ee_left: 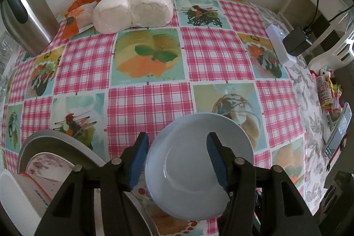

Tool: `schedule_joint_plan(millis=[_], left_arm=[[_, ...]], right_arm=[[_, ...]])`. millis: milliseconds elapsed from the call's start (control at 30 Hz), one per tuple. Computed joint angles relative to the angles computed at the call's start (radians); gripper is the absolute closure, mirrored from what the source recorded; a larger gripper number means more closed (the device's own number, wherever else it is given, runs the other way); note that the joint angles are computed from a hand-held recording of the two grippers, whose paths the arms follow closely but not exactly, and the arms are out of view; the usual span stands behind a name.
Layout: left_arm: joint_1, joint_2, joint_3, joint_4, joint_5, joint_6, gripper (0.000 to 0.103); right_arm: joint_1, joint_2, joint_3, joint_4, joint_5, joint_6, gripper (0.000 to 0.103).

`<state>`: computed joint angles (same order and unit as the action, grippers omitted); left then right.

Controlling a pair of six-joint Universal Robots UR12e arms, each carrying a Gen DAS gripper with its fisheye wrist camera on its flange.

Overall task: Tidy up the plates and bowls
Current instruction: 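Close both grippers on the white round bowl rim, then lift the white round bowl and carry it over the steel tray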

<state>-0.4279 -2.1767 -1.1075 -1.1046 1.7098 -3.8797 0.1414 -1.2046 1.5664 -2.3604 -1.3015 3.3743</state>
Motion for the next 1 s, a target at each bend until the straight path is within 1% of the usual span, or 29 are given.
schedule_joint_plan(millis=[100,167,300,367,500,600,733,833,900,967,1000], left_arm=[[-0.002,0.0,-0.003,0.006,-0.002,0.004,0.048],[-0.001,0.0,-0.006,0.009,-0.008,0.002,0.048],[-0.001,-0.004,-0.007,0.006,-0.025,0.008,0.059],[-0.002,-0.005,-0.008,0.006,-0.03,0.012,0.061],[-0.004,-0.008,-0.008,-0.002,-0.036,0.012,0.062],[-0.001,-0.009,-0.013,-0.005,-0.066,0.006,0.062],[-0.003,-0.011,-0.016,-0.005,-0.059,0.008,0.063],[-0.005,-0.01,-0.018,-0.002,-0.052,0.018,0.071],[-0.006,-0.01,-0.018,0.0,-0.042,0.021,0.078],[-0.007,-0.009,-0.022,0.008,-0.026,0.027,0.082],[-0.007,-0.007,-0.027,0.017,-0.026,0.031,0.083]], right_arm=[[-0.002,-0.003,0.004,-0.002,-0.009,0.01,0.095],[-0.005,-0.004,0.006,-0.002,-0.011,0.02,0.096],[-0.011,-0.009,0.013,-0.016,-0.013,0.043,0.096],[-0.015,-0.01,0.014,-0.018,-0.017,0.052,0.096],[-0.02,-0.01,0.018,-0.026,-0.016,0.075,0.096],[-0.022,-0.009,0.018,-0.027,-0.014,0.085,0.096],[-0.023,-0.01,0.021,-0.027,-0.014,0.092,0.096],[-0.024,-0.01,0.022,-0.029,-0.01,0.095,0.095],[-0.024,-0.01,0.022,-0.029,-0.01,0.097,0.095],[-0.024,-0.01,0.023,-0.029,-0.01,0.102,0.095],[-0.024,-0.01,0.023,-0.03,-0.008,0.104,0.095]])
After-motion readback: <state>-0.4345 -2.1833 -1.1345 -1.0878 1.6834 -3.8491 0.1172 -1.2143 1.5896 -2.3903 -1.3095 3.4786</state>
